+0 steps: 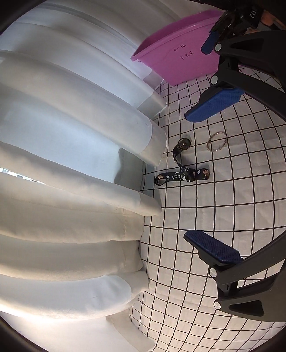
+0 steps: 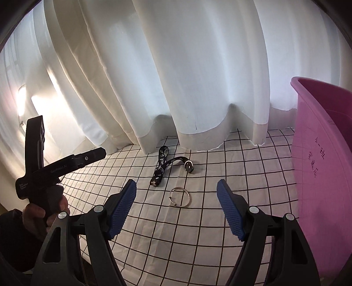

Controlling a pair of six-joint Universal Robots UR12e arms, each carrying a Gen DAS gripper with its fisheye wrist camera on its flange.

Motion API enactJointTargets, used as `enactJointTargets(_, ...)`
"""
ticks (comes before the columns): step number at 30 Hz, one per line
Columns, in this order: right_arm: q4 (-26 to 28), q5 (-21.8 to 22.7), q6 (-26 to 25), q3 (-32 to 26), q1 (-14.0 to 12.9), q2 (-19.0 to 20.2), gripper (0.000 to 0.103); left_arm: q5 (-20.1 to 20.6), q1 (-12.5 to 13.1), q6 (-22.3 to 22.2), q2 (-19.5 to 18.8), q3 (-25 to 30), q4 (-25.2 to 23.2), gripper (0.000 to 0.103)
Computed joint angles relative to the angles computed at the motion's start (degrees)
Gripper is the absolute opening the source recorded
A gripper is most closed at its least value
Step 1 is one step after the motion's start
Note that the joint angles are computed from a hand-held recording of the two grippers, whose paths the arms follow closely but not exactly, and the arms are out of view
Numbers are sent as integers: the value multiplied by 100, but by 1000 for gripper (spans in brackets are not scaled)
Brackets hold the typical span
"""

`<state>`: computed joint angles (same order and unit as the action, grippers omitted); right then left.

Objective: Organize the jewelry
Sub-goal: 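Withdraw both open grippers from the tub toward the lanyard and small bangle, then close the left gripper on the black lanyard while the right gripper grasps the small bangle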

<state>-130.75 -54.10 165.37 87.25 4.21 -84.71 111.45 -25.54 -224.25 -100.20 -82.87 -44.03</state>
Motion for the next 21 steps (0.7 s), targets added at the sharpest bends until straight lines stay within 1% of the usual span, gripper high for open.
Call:
enactJointTargets(3,56,-192,68,3,167,96,72,-177,95,109,-7,-105,-20,97)
enactJointTargets(6,174,-574,38,-56,367,238,72,-329,177,297,-46,-160,-42,97)
enactJointTargets(9,198,-969,220,-81,524,369,72,-538,268,518,-120,-160,-143,97)
enactJointTargets(13,174,-1372,371,-84,673,501,72,-836,381,757,-245,-136,-212,97)
enactJointTargets(21,-35,-2065,597,-104,898,691,72,-1133,500,1229,-581,145,-481,97)
